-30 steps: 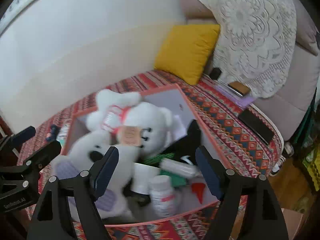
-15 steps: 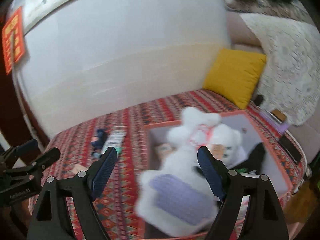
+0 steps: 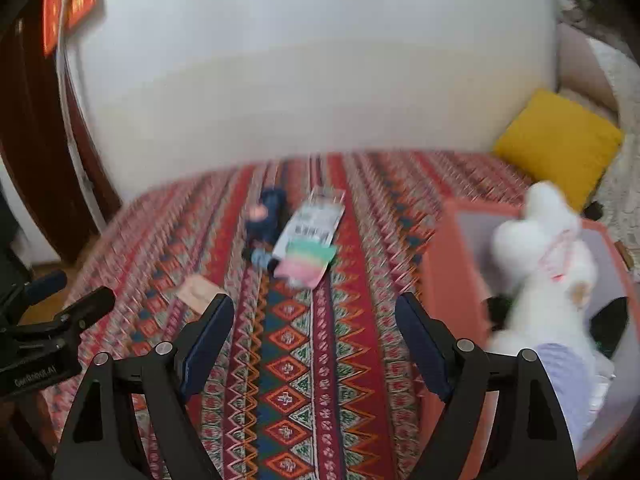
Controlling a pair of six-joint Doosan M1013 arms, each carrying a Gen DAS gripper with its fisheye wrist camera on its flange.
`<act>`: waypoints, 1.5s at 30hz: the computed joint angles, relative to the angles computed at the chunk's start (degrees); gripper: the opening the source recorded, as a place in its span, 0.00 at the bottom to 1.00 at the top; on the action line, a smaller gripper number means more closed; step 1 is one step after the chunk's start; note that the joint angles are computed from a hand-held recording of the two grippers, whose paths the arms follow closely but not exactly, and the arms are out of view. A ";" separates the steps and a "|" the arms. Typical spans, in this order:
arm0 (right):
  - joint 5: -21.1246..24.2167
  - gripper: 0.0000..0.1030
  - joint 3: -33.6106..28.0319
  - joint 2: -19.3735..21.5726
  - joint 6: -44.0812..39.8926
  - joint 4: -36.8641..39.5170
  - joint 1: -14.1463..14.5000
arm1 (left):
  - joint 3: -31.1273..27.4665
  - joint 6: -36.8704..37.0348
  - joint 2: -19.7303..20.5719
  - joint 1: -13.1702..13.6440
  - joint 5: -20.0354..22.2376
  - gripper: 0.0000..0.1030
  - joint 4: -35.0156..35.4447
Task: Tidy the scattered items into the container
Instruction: 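Move both tools back toward the pink pouch and beige card, then grasp the pink pouch with the right tool while the left grasps the beige card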
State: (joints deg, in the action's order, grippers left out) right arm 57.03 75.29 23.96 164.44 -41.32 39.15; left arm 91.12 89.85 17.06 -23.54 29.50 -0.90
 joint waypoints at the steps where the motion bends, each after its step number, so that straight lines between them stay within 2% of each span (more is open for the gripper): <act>1: 0.14 0.83 -1.02 1.38 -2.01 2.24 -0.77 | -0.44 0.00 1.45 -0.05 0.12 0.94 0.78; 5: -3.13 0.83 -0.71 3.40 -5.52 8.48 -3.49 | -2.50 0.57 5.57 -0.31 1.13 0.94 1.73; 10: -5.39 0.83 -2.30 6.64 -9.41 13.11 -6.46 | -5.84 3.77 10.09 0.46 2.45 0.94 -1.60; 13: -5.94 0.83 -4.14 8.85 -11.80 16.50 -8.05 | -6.89 8.45 11.61 0.68 2.80 0.94 -4.98; 15: -6.03 0.83 -5.62 10.42 -12.61 17.62 -8.94 | -6.53 10.15 12.02 0.17 0.90 0.97 -3.93; 16: -6.92 0.83 -6.04 11.08 -13.10 18.68 -9.49 | -6.36 12.00 12.12 0.02 -0.08 0.97 -4.76; 19: -10.25 0.87 -6.19 12.35 -13.07 21.82 -10.55 | -7.37 15.47 12.74 0.14 0.64 0.95 -7.80; 20: -10.61 0.89 -6.21 12.62 -11.60 19.77 -10.30 | -7.67 17.32 12.92 0.25 0.78 0.84 -9.46; 21: -10.03 0.87 -6.63 13.10 -10.27 16.90 -9.78 | -7.76 17.90 12.92 0.13 0.70 0.75 -9.58; 22: -7.61 0.82 -7.93 14.01 -10.51 14.69 -9.19 | -7.72 18.20 12.80 0.02 0.46 0.65 -9.62; 23: -4.56 0.70 -9.42 14.98 -11.40 12.60 -8.56 | -7.64 18.57 12.71 -0.01 0.29 0.46 -9.82; 24: -2.07 0.69 -10.65 15.79 -12.73 10.22 -7.85 | -7.47 19.04 12.50 0.00 0.24 0.15 -10.38; 25: -1.98 0.69 -10.72 15.83 -13.27 10.08 -7.70 | -7.37 20.98 12.29 0.23 1.07 0.00 -12.80; 31: -5.79 0.63 -6.65 13.18 -11.51 12.98 -7.93 | -4.64 23.72 10.12 0.96 0.56 0.00 -17.42; 34: -6.89 0.61 -4.62 11.71 -10.77 14.48 -7.76 | -3.30 29.30 8.69 1.76 0.92 0.00 -23.95; 38: -6.04 0.60 -2.71 10.02 -11.56 15.20 -7.10 | -0.52 36.22 5.74 2.53 0.05 0.00 -31.64; 43: -7.47 0.59 0.67 6.69 -10.36 16.09 -6.31 | 1.74 38.40 2.62 2.65 -0.45 0.00 -33.78; 45: -8.83 0.59 2.17 5.22 -9.27 16.29 -6.04 | 2.46 37.69 1.71 2.43 -0.76 0.00 -32.19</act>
